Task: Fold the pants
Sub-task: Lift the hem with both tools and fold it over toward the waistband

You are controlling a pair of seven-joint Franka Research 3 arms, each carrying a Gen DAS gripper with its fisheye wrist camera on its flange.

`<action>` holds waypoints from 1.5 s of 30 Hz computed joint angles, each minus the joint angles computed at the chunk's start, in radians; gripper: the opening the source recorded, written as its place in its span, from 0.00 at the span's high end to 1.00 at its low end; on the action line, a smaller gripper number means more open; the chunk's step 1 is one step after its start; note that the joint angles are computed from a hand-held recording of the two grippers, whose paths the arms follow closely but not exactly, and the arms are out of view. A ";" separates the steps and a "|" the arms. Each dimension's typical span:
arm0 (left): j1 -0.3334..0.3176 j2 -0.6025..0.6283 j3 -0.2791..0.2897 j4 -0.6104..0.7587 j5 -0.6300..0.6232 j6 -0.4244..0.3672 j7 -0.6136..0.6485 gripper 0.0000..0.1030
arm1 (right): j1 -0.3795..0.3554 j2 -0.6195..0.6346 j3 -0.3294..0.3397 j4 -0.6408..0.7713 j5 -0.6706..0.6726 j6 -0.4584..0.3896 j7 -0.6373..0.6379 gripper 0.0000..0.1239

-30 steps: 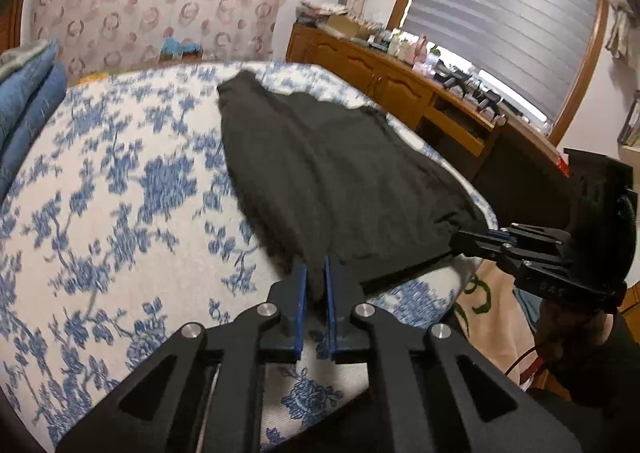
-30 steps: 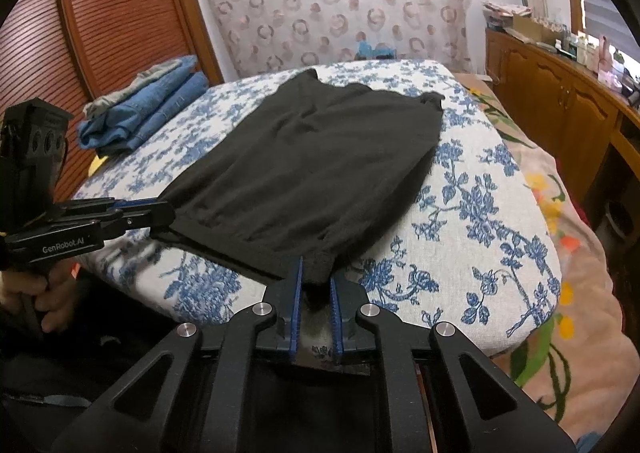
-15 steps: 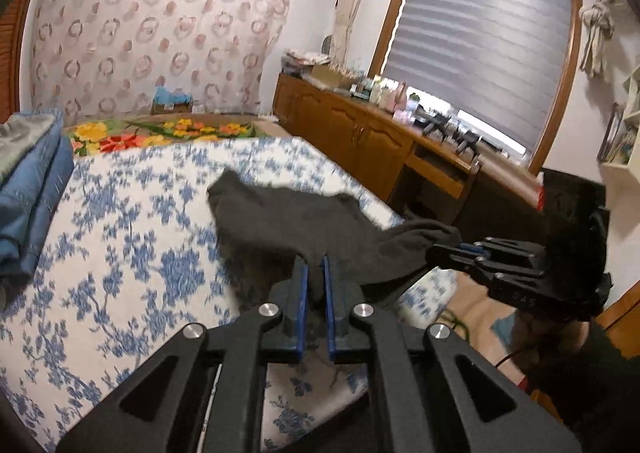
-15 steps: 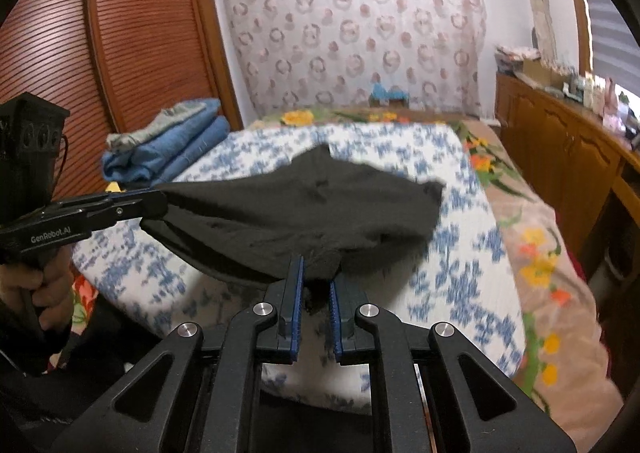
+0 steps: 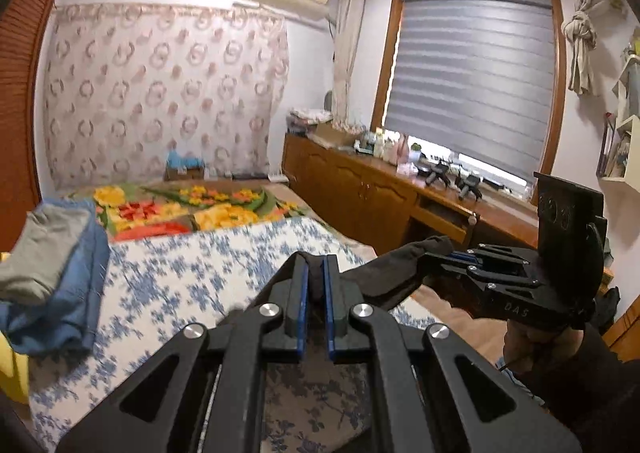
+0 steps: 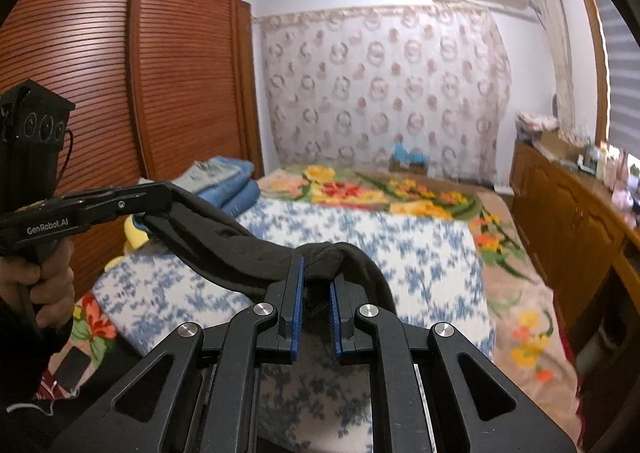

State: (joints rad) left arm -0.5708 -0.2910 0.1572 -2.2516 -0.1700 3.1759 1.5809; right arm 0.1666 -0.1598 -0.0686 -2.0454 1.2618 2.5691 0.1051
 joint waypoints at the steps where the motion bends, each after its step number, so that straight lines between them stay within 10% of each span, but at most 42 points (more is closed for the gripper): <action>1: 0.018 -0.009 -0.013 0.000 0.009 0.002 -0.005 0.97 | 0.002 -0.004 0.001 0.002 0.005 -0.002 -0.007 0.93; 7: 0.143 -0.034 -0.100 -0.015 0.107 0.022 -0.087 0.97 | 0.019 -0.014 0.005 0.027 0.025 -0.012 -0.037 0.93; 15: 0.116 0.017 -0.037 -0.032 0.114 0.003 -0.110 0.97 | 0.027 0.052 0.025 0.041 -0.025 -0.016 -0.006 0.93; 29: 0.011 0.191 0.086 0.035 -0.267 -0.068 0.171 0.97 | -0.034 0.299 0.101 0.177 -0.201 -0.053 0.166 0.93; 37: 0.096 0.296 0.044 0.209 -0.395 -0.141 0.309 0.97 | -0.053 0.421 0.139 0.366 -0.313 -0.063 0.249 0.93; 45: 0.209 0.472 0.013 0.515 -0.233 -0.223 0.197 0.97 | -0.065 0.639 0.174 0.737 -0.471 -0.093 0.387 0.93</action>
State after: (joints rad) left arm -0.3617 0.1809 0.1703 -1.7364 -0.4027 2.9526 1.7783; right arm 0.1019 0.4795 0.1057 -1.3087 0.7908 2.4757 0.4919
